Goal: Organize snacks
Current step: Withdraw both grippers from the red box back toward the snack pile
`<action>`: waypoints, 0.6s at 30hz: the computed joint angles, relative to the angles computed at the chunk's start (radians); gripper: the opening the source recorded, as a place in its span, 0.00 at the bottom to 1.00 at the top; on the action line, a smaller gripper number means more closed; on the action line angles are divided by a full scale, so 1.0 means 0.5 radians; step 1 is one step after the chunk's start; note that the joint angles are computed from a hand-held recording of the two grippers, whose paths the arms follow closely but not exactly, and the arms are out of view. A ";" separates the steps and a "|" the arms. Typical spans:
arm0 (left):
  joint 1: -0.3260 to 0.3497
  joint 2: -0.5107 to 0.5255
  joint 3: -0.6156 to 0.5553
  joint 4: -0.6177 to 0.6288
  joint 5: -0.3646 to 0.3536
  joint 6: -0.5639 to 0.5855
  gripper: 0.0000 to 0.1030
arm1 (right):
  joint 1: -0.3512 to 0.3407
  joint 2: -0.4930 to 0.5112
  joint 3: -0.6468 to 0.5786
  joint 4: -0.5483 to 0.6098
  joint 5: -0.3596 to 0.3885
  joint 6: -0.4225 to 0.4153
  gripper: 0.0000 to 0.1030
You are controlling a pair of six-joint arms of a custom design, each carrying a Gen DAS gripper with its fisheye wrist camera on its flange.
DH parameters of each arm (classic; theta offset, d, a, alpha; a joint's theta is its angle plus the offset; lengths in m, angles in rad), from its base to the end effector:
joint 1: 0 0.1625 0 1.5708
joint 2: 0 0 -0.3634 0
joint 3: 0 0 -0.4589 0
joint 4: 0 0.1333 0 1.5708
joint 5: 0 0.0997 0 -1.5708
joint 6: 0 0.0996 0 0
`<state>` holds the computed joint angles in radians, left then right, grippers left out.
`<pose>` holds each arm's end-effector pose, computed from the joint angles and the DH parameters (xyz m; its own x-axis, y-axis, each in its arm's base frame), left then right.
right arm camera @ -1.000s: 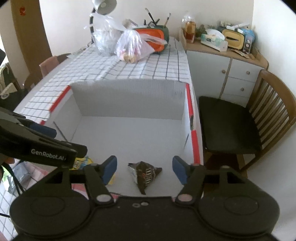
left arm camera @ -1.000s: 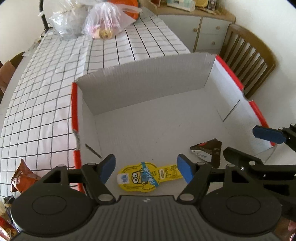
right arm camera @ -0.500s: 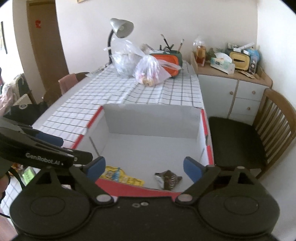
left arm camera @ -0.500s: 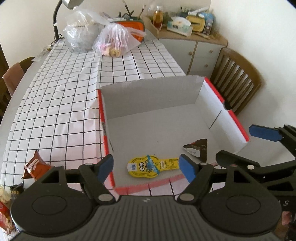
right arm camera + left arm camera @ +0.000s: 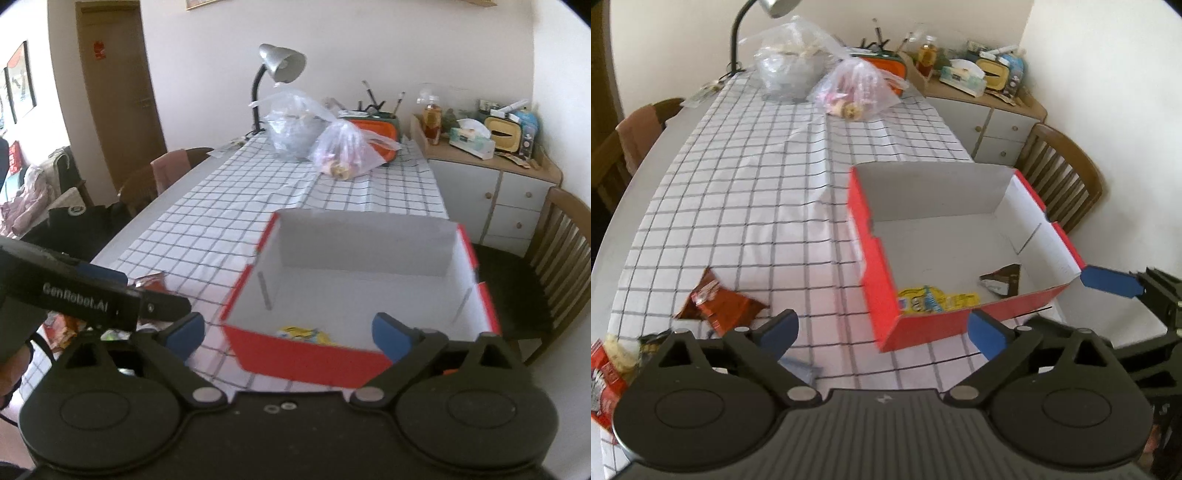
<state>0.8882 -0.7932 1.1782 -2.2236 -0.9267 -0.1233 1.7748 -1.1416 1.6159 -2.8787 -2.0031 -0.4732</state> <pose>-0.3532 -0.7406 0.1987 -0.7900 0.2862 -0.5421 0.5151 0.7895 -0.3338 0.2302 -0.6605 0.2964 -0.7853 -0.1934 0.5881 -0.5551 0.6405 -0.5307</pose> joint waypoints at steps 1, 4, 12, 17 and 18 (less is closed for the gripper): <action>0.011 -0.031 0.029 -0.005 0.005 -0.004 0.96 | 0.017 0.008 0.017 0.002 -0.002 0.015 0.96; 0.047 -0.135 0.131 -0.025 0.064 -0.013 0.96 | 0.056 0.064 0.021 0.018 -0.017 0.026 0.96; 0.160 -0.364 0.322 0.049 0.250 -0.133 0.96 | 0.132 0.255 -0.063 0.107 -0.030 0.081 0.97; 0.220 -0.441 0.395 0.092 0.364 -0.194 0.96 | 0.158 0.392 -0.148 0.140 -0.056 0.044 0.97; 0.232 -0.452 0.409 0.101 0.379 -0.214 0.96 | 0.160 0.420 -0.170 0.158 -0.060 0.032 0.97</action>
<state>1.0042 -1.0192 1.3825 -2.1731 -0.7374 -0.2303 1.8546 -0.9315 1.5308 -2.7996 -2.0331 -0.4570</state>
